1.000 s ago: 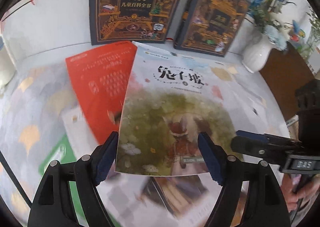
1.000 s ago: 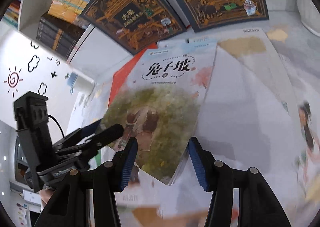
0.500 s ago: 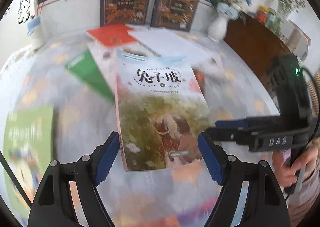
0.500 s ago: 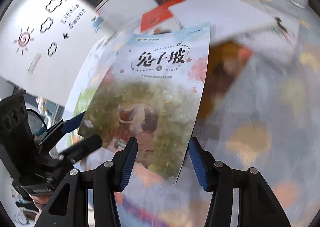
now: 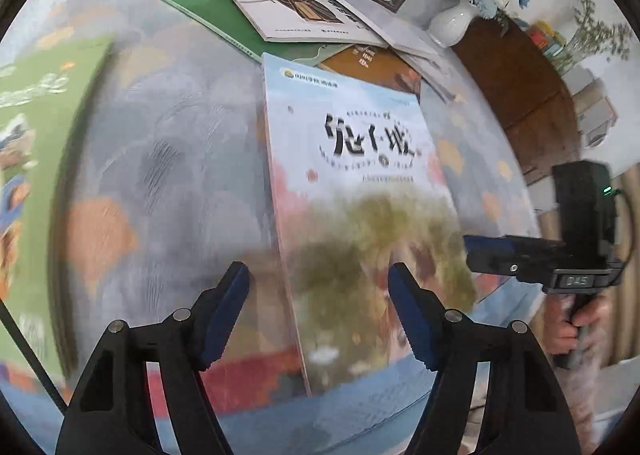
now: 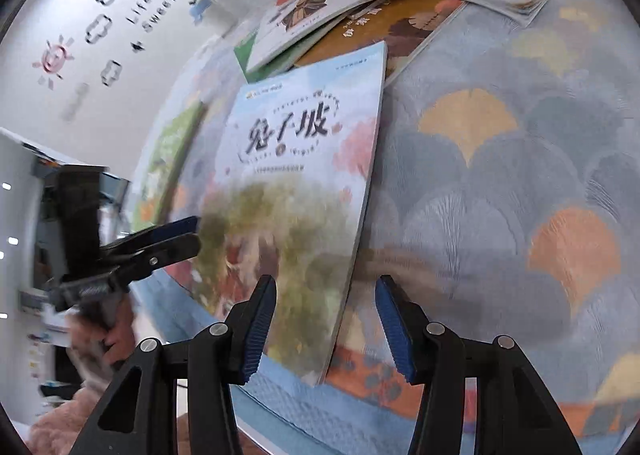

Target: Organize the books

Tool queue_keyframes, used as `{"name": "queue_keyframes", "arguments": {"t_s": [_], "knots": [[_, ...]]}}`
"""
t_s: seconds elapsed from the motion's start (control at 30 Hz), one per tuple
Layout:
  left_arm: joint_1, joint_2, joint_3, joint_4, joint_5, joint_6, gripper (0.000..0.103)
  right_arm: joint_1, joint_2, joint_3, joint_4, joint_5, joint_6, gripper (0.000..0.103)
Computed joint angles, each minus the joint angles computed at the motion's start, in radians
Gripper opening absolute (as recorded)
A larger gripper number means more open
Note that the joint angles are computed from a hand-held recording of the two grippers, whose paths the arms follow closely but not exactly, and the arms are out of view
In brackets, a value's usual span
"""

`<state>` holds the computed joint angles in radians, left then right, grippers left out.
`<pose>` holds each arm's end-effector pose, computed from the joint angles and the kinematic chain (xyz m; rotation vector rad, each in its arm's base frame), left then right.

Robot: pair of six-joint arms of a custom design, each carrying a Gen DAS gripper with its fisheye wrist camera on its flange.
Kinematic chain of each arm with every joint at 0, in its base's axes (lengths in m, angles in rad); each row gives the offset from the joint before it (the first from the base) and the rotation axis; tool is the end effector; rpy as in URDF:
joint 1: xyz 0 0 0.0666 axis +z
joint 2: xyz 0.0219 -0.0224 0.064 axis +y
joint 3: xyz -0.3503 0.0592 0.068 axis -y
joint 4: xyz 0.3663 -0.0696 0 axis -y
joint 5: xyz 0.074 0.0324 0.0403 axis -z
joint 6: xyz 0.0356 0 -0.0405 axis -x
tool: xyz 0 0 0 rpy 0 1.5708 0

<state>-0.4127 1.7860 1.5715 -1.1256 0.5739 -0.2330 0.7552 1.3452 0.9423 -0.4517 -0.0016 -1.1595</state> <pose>0.4910 -0.2365 0.2791 0.9937 2.6641 -0.8647 0.3050 0.2867 0.2608 0.5245 2.5633 0.8018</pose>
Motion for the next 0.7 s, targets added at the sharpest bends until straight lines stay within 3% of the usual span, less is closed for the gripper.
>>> {"name": "queue_keyframes", "arguments": {"t_s": [0.07, 0.33, 0.43, 0.6, 0.7], "knots": [[0.001, 0.038, 0.051, -0.031, 0.016, -0.015, 0.067, -0.030, 0.010, -0.006, 0.043, -0.043, 0.023, 0.051], [-0.038, 0.050, 0.062, 0.076, -0.083, -0.005, 0.059, -0.096, 0.069, 0.042, 0.080, -0.095, 0.110, 0.043], [-0.051, 0.041, 0.054, 0.099, -0.147, 0.016, 0.049, -0.105, 0.093, 0.072, 0.054, -0.084, 0.163, 0.035], [-0.046, 0.044, 0.048, 0.136, -0.129, 0.001, 0.049, -0.116, 0.100, 0.068, 0.071, -0.082, 0.199, 0.031], [-0.050, 0.032, 0.026, 0.170, -0.140, 0.006, 0.049, -0.102, 0.112, 0.093, 0.028, -0.031, 0.221, 0.024]]}}
